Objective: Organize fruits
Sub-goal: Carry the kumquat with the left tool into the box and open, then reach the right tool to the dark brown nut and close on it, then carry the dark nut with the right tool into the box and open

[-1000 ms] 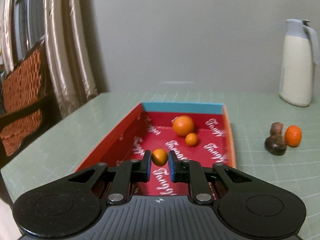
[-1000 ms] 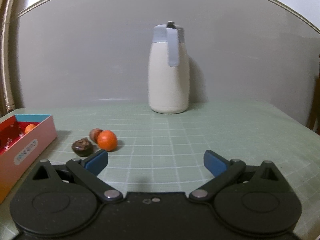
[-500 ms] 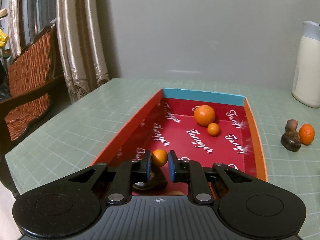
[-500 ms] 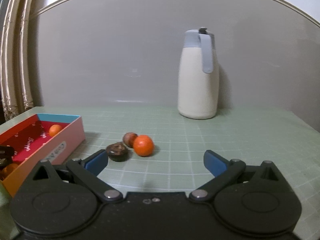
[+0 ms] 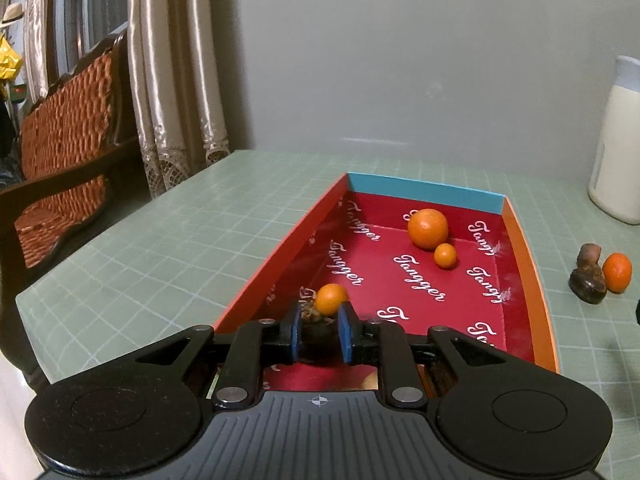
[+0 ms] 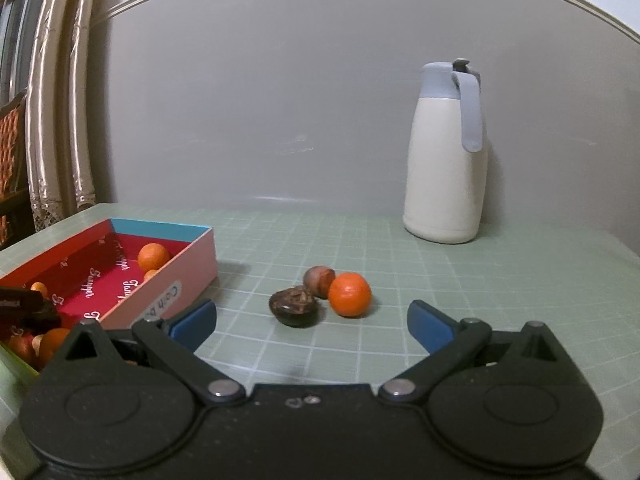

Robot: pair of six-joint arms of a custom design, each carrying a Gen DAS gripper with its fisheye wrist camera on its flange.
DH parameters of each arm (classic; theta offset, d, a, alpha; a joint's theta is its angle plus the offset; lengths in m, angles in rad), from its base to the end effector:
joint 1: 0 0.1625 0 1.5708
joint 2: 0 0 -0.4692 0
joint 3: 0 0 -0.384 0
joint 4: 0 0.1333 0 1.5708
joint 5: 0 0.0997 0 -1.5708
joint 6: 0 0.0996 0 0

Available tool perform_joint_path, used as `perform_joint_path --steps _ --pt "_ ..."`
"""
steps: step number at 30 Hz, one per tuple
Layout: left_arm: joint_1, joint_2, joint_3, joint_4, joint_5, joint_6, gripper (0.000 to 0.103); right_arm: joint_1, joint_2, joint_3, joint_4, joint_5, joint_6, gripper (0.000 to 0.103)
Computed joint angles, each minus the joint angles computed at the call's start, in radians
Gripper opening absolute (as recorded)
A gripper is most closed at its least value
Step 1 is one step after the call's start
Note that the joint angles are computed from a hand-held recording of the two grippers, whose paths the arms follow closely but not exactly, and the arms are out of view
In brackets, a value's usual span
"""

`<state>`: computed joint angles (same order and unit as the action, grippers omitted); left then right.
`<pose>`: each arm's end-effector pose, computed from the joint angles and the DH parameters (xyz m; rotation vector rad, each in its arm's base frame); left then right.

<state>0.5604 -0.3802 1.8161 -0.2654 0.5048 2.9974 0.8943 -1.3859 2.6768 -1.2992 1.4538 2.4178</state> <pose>-0.2337 -0.4070 -0.1271 0.6888 2.1212 -1.0894 -0.0699 -0.3185 0.1558 0.1453 -1.7548 1.4218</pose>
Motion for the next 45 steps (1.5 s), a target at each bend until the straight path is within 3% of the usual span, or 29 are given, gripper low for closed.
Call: perform_joint_path --steps 1,2,3,11,13,15,18,22,29,31,36,38,40,45 --pt "0.0 -0.001 0.002 -0.002 -0.002 -0.001 0.03 0.006 0.004 -0.003 0.001 0.007 0.001 0.102" --pt "-0.001 -0.004 0.006 -0.008 -0.008 -0.002 0.046 0.012 0.007 -0.007 0.004 0.013 0.003 0.102" --pt "-0.003 -0.009 0.016 -0.026 -0.013 0.006 0.056 0.018 0.009 -0.013 0.009 0.019 0.004 0.102" --pt "-0.025 -0.047 0.091 -0.168 -0.009 0.125 0.062 0.063 0.032 -0.069 0.063 0.078 0.028 0.102" --pt "-0.035 -0.063 0.124 -0.24 -0.031 0.165 0.066 0.075 0.04 -0.089 0.085 0.092 0.036 0.101" --pt "-0.041 -0.076 0.149 -0.303 -0.056 0.199 0.076 0.085 0.046 -0.11 0.114 0.103 0.042 0.098" --pt "-0.037 -0.099 0.18 -0.365 -0.076 0.225 0.077 0.107 0.065 -0.145 0.146 0.139 0.045 0.096" --pt "-0.022 -0.117 0.197 -0.396 -0.108 0.233 0.077 0.143 0.086 -0.199 0.202 0.194 0.048 0.085" --pt "-0.003 -0.138 0.212 -0.412 -0.139 0.217 0.077 0.187 0.108 -0.302 0.326 0.31 0.063 0.085" --pt "-0.005 -0.139 0.218 -0.43 -0.147 0.237 0.077 0.186 0.107 -0.335 0.386 0.318 0.088 0.075" --pt "0.0 -0.15 0.232 -0.465 -0.153 0.266 0.077 0.194 0.124 -0.378 0.441 0.35 0.097 0.068" --pt "0.005 -0.156 0.234 -0.462 -0.158 0.26 0.077 0.196 0.129 -0.395 0.473 0.36 0.102 0.061" --pt "0.01 -0.159 0.23 -0.446 -0.161 0.239 0.077 0.196 0.13 -0.396 0.465 0.361 0.105 0.045" --pt "0.014 -0.164 0.234 -0.439 -0.191 0.214 0.077 0.191 0.127 -0.39 0.459 0.347 0.1 0.043"
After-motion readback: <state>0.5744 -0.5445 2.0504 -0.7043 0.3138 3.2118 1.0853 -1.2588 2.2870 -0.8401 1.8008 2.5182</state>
